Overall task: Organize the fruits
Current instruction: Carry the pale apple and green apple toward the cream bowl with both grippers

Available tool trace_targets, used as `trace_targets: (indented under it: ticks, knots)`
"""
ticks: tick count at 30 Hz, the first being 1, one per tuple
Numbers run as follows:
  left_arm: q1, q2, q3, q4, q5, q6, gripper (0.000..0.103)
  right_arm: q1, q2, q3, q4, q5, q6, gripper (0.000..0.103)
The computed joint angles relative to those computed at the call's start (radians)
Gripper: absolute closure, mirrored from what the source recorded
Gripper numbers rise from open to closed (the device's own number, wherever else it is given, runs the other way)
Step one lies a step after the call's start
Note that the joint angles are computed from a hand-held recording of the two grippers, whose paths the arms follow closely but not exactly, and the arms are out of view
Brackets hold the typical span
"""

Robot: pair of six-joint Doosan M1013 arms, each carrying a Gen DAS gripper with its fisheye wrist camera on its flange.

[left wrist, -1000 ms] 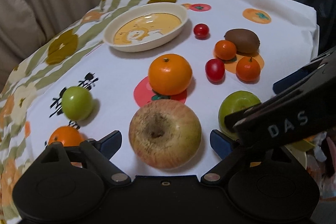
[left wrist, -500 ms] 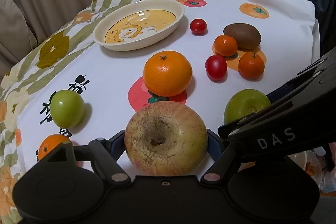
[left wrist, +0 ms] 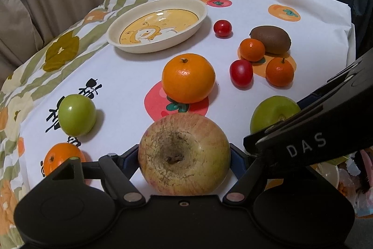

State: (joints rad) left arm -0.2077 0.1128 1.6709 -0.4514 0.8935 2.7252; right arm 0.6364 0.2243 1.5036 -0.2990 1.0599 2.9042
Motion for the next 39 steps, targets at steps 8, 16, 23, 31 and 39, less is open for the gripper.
trace_targets:
  ticks: [8,16,23,31,39]
  knots:
    - [0.011,-0.008,0.002,0.004,-0.005,-0.041,0.023,0.01,-0.003,-0.016,-0.031,0.021,0.009,0.033]
    - [0.027,-0.03,-0.018,-0.017,-0.008,-0.077,0.023,0.02,-0.012,-0.053,-0.071,0.06,0.01,0.033]
    - [0.019,-0.052,-0.056,-0.02,-0.027,-0.143,0.023,0.005,-0.042,-0.071,-0.106,0.062,-0.026,0.033]
    - [-0.043,-0.051,-0.11,0.086,-0.077,-0.368,0.023,-0.067,-0.093,-0.048,-0.107,0.015,-0.16,0.033]
    - [-0.133,-0.002,-0.191,0.247,-0.106,-0.661,0.023,-0.207,-0.113,-0.043,-0.003,-0.077,-0.448,0.033]
